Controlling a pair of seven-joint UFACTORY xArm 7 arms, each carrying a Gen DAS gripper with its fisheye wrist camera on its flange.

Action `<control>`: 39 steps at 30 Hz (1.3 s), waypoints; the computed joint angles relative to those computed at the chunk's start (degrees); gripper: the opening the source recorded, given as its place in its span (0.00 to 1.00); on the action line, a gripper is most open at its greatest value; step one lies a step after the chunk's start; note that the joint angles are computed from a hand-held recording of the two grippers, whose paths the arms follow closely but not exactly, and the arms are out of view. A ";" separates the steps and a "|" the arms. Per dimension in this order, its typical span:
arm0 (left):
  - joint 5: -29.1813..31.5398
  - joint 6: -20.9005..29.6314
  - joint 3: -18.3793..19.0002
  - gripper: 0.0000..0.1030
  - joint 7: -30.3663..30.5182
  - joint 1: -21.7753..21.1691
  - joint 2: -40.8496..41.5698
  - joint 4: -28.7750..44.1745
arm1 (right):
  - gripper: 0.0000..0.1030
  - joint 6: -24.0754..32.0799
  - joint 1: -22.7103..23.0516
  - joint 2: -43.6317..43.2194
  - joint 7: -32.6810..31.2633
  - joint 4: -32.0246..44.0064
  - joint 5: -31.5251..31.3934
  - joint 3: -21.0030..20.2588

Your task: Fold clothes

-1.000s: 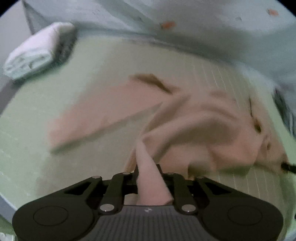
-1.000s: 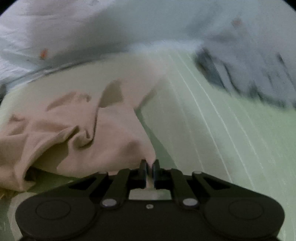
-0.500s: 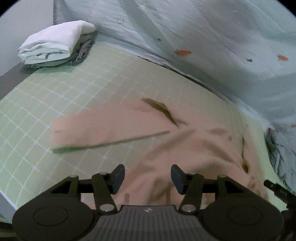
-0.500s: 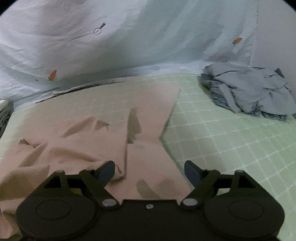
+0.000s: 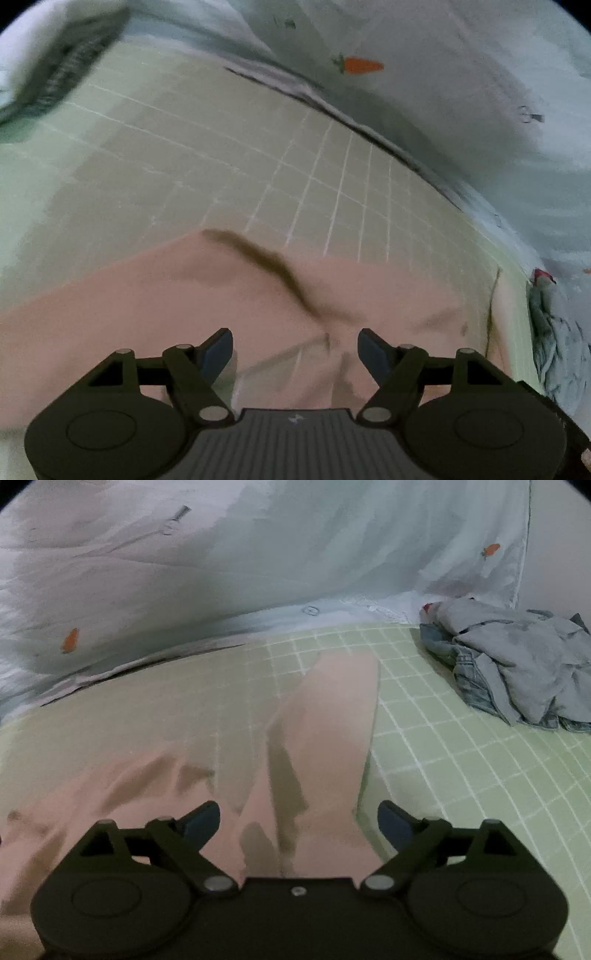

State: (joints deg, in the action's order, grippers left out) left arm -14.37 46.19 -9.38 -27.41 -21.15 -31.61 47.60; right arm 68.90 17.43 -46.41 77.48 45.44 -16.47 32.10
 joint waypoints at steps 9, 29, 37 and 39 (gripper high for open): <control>2.52 -7.59 -1.50 0.77 1.33 -0.16 13.77 6.07 | 0.91 -8.00 -4.87 13.05 -3.66 1.59 -4.08 -6.35; 37.76 -7.41 -3.85 0.05 -24.30 10.41 16.78 10.22 | 0.02 1.05 -9.13 -3.23 -7.29 -1.34 -13.48 -6.16; 27.17 -9.55 1.43 0.40 -14.94 10.35 0.17 -1.77 | 0.25 13.90 -8.79 -9.36 -4.90 -1.11 -3.07 -0.29; 25.29 -6.50 0.41 0.52 -11.74 9.36 -5.84 -5.30 | 0.49 14.75 -7.90 -9.63 -1.56 -0.49 -0.23 1.88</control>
State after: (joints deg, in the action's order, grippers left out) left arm 10.92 39.70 -8.97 -39.15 -11.79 -37.44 42.30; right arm 83.65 9.53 -56.03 75.92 44.96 -16.70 33.99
